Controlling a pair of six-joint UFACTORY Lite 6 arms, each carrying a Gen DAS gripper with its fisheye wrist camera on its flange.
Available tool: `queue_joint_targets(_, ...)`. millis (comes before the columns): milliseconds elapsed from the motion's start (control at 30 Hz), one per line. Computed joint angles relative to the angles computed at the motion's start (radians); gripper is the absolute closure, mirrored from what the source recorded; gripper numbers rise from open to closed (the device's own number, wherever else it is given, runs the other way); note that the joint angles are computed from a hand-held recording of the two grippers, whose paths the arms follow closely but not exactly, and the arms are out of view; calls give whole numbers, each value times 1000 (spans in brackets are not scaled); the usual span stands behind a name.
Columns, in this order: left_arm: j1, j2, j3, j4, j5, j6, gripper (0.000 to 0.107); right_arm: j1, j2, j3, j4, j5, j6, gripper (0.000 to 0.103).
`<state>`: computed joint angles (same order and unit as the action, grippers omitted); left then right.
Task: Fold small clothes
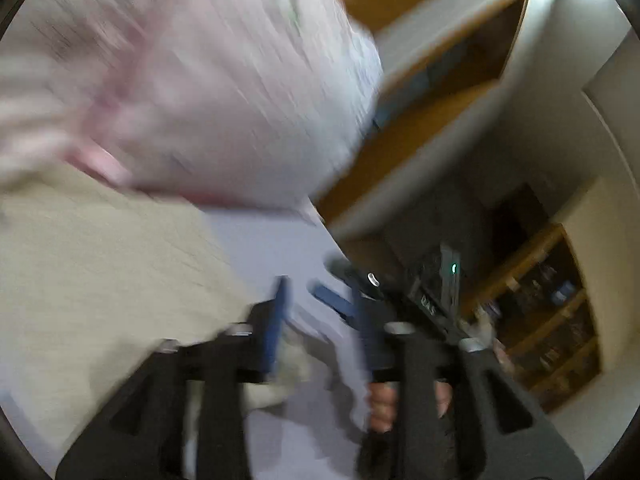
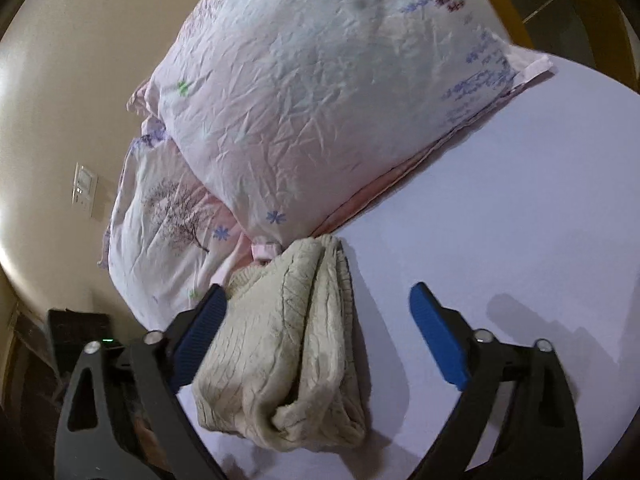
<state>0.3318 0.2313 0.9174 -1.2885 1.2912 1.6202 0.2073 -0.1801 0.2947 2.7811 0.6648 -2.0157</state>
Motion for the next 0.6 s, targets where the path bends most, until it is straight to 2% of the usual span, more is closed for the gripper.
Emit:
queue_joint_targets(33, 87, -23, 2, 13, -46, 4, 35, -7, 69, 57, -92, -1, 64, 6)
queue_joint_targets(133, 189, 1, 36, 68, -176, 27, 31, 21, 249, 235, -243, -83, 188, 6)
queue_joint_targets(167, 210, 36, 51, 101, -242, 12, 26, 37, 309, 298, -284, -119, 228, 6)
queue_joint_targets(233, 220, 100, 63, 146, -314, -8, 26, 52, 390, 376, -355, -147, 303, 6)
queue_joint_targets(333, 205, 157, 60, 178, -368, -27, 22, 57, 449, 419, -417, -114, 365, 6)
queue_joint_targets(467, 99, 173, 30, 115, -444, -36, 13, 103, 464, 438, -370, -172, 311, 6)
queue_joint_targets(500, 79, 187, 26, 101, -450, -27, 13, 117, 457, 431, -337, -187, 272, 14)
queue_joint_targets(533, 70, 211, 28, 90, -442, -14, 13, 130, 460, 426, -318, -185, 243, 44)
queue_joint_targets(567, 41, 229, 42, 77, -432, -31, 14, 139, 469, 424, -301, -170, 228, 50)
queue_joint_targets(600, 36, 257, 52, 72, -403, -23, 15, 152, 466, 409, -242, -155, 180, 60)
